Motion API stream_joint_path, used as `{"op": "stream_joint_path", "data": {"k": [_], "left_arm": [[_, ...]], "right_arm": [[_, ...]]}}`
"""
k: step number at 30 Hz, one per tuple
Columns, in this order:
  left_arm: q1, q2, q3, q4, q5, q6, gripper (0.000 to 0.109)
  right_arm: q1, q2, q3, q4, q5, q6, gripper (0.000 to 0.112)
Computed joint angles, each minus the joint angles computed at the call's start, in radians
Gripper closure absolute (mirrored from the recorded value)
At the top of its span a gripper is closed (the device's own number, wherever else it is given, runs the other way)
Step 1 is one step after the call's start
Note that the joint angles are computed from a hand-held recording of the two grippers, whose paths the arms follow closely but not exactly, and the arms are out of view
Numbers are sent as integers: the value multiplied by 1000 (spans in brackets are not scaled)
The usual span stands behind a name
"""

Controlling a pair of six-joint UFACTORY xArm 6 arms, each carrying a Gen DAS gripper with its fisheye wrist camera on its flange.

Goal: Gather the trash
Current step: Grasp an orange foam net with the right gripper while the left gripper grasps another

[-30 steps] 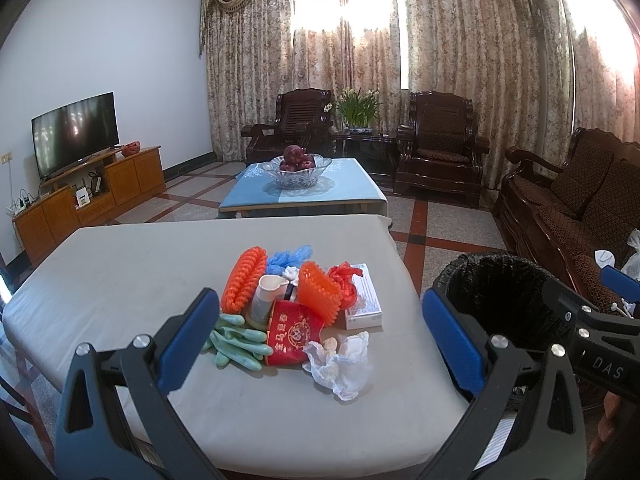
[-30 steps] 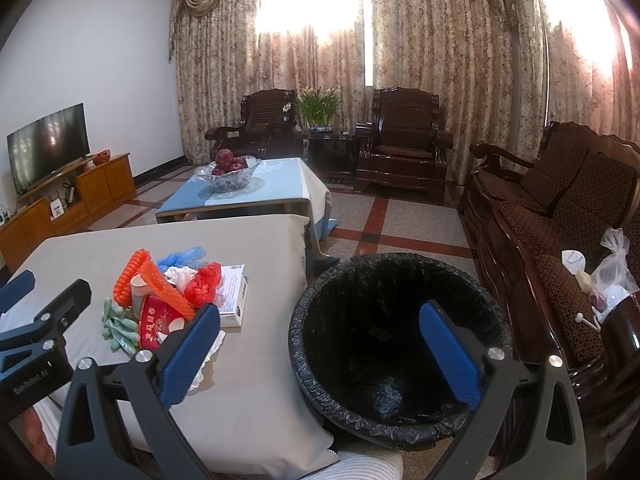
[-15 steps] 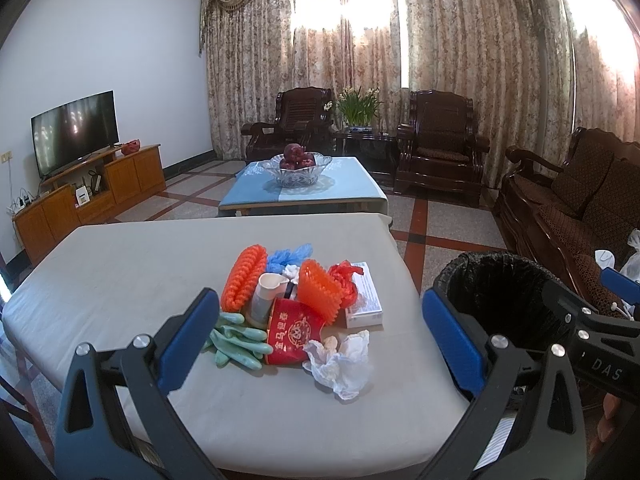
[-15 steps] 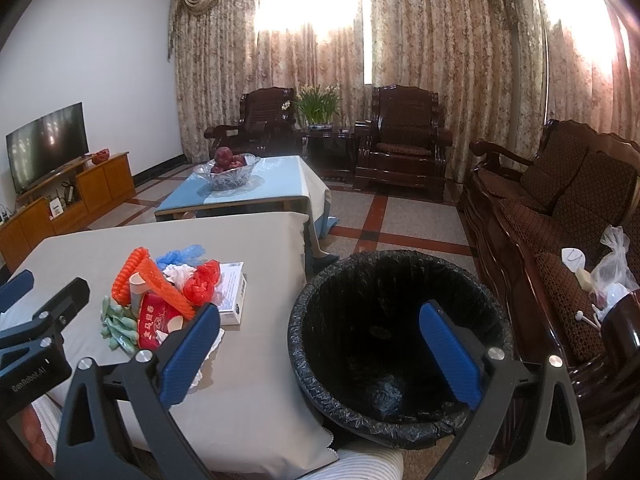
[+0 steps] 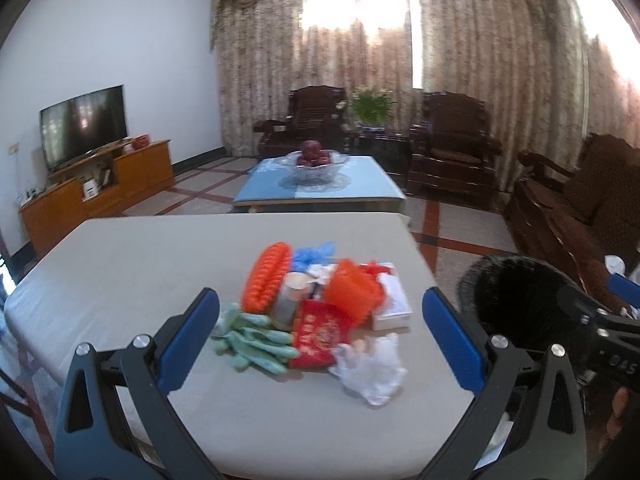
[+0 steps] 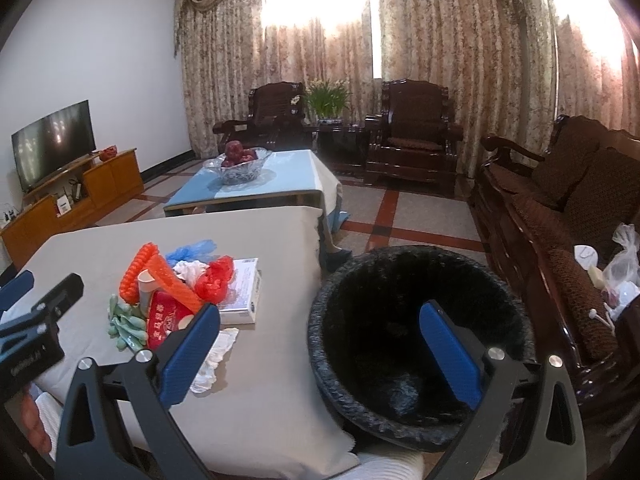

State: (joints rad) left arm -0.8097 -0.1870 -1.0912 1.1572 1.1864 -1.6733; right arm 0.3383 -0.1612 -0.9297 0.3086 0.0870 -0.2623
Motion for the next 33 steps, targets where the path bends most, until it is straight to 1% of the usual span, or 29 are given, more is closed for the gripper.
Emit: {"op": "stream_joint_path", "data": {"k": [1, 4, 6, 8, 9, 12, 13, 15, 17, 18, 19, 21, 23, 24, 25, 26, 27, 28, 29, 30, 32, 33], "left_arm": [[20, -19, 27, 2, -8, -8, 10], [44, -56, 77, 2, 16, -26, 10], [58, -78, 110, 0, 31, -37, 10], [76, -99, 138, -12, 33, -42, 10], [93, -109, 155, -23, 24, -43, 10], [130, -133, 203, -42, 6, -52, 11], [141, -138, 217, -42, -3, -55, 12], [174, -152, 253, -55, -35, -40, 21], [213, -159, 266, -77, -76, -16, 30], [236, -169, 282, -88, -103, -11, 32], [251, -172, 294, -89, -119, -15, 33], [274, -178, 309, -87, -139, -14, 35], [286, -170, 310, -82, -146, -5, 37], [295, -170, 314, -80, -155, 4, 37], [303, -164, 315, -76, -164, 4, 37], [309, -161, 316, -75, -170, 6, 38], [314, -158, 315, -74, -175, 9, 38], [315, -152, 313, -71, -178, 7, 38], [315, -150, 308, -70, -177, 12, 38], [319, -145, 305, -63, -186, 16, 37], [332, -132, 295, -52, -212, 26, 37], [341, -123, 287, -49, -230, 37, 34]], "right_arm": [[5, 6, -5, -2, 0, 3, 15], [31, 36, -27, 20, 1, -13, 15], [48, 58, -45, 63, 2, -49, 15], [69, 85, -61, 64, -10, -49, 15], [84, 100, -72, 98, -16, -82, 16], [126, 161, -120, 136, -25, -125, 23], [144, 186, -143, 172, -23, -161, 26], [171, 235, -186, 200, -18, -196, 29], [204, 286, -234, 272, -16, -284, 33], [213, 307, -250, 260, -17, -286, 34], [224, 337, -276, 244, -10, -285, 37], [241, 380, -319, 270, -2, -320, 40], [252, 421, -363, 272, 11, -325, 44], [255, 443, -387, 270, 21, -323, 49], [258, 456, -400, 269, 29, -323, 57], [261, 471, -416, 269, 42, -326, 60], [261, 486, -433, 258, 59, -322, 68], [259, 497, -450, 258, 79, -331, 79], [259, 498, -453, 278, 92, -356, 86], [260, 504, -462, 300, 108, -388, 100], [261, 502, -466, 367, 115, -455, 101], [263, 497, -467, 413, 117, -494, 101]]}}
